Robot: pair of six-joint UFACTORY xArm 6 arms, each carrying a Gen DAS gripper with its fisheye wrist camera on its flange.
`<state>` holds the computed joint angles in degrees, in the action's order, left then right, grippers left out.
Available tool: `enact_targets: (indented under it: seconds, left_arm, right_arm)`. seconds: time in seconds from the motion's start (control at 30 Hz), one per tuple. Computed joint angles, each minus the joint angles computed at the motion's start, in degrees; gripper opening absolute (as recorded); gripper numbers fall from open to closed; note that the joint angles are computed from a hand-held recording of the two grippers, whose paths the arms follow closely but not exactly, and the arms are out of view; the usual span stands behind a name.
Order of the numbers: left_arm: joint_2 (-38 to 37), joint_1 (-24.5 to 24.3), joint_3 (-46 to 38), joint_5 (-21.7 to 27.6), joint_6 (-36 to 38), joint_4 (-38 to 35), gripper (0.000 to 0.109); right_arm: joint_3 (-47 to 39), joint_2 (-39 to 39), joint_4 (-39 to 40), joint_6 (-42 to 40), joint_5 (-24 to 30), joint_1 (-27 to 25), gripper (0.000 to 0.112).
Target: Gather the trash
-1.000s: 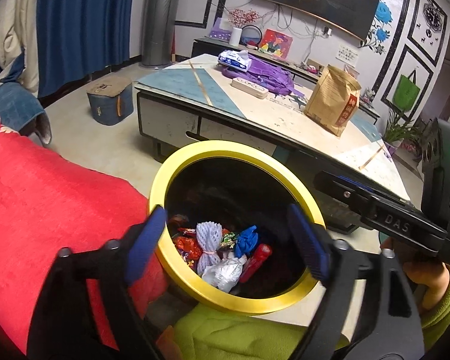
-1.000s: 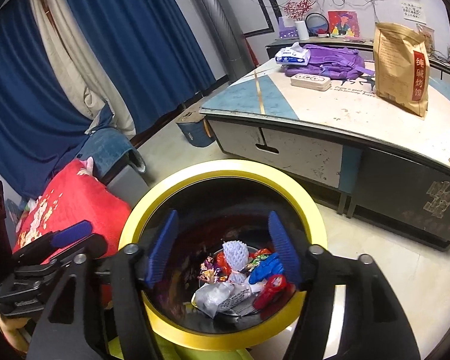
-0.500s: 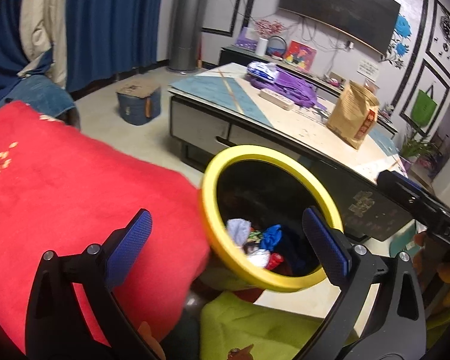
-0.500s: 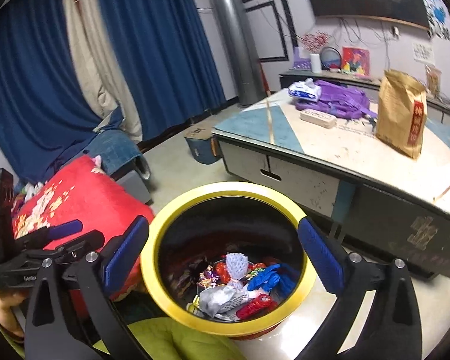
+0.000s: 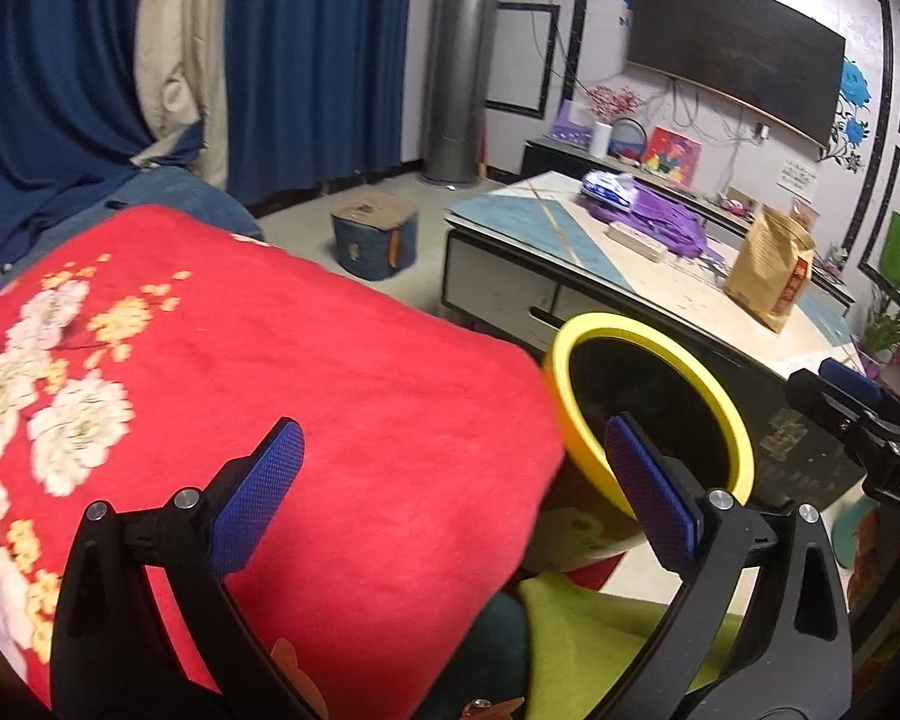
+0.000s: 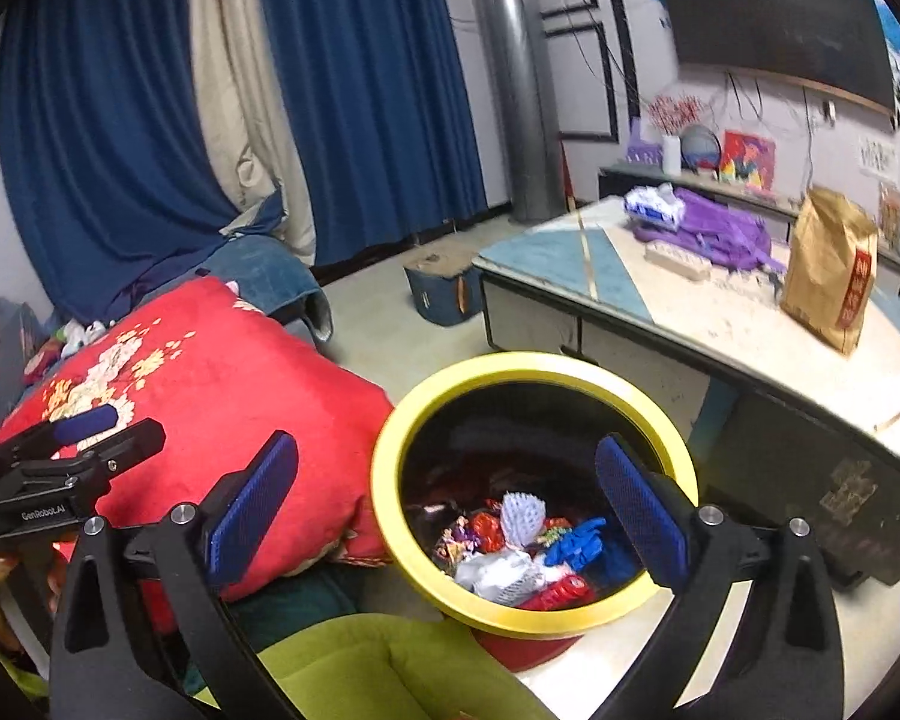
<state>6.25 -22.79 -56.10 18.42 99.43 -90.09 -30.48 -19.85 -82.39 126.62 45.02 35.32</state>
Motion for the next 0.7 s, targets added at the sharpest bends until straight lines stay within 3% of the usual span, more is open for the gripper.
enact_targets:
  seconds: [0.27,0.4,0.47,0.57,0.7]
  left_arm:
    - [-5.4,4.6,5.0,2.7,16.3,-14.0,0.092]
    - [-8.3,7.4,8.2,5.7,27.5,-23.5,0.092]
    - [-9.8,9.0,10.1,7.7,29.6,-25.5,0.092]
    - [-11.0,10.8,12.1,9.4,32.4,-29.6,0.092]
    - [-12.1,12.3,13.4,11.9,34.1,-31.6,0.092]
  right_arm:
    - [-6.7,8.6,-3.5,1.9,21.3,14.0,0.097]
    - [-9.4,12.5,-5.0,4.5,28.8,18.7,0.097]
    - [-10.2,14.1,-5.9,6.0,32.1,20.7,0.097]
    - [-11.2,15.5,-6.5,6.4,33.9,22.3,0.097]
    - [-11.4,16.1,-6.6,6.6,32.0,22.1,0.097]
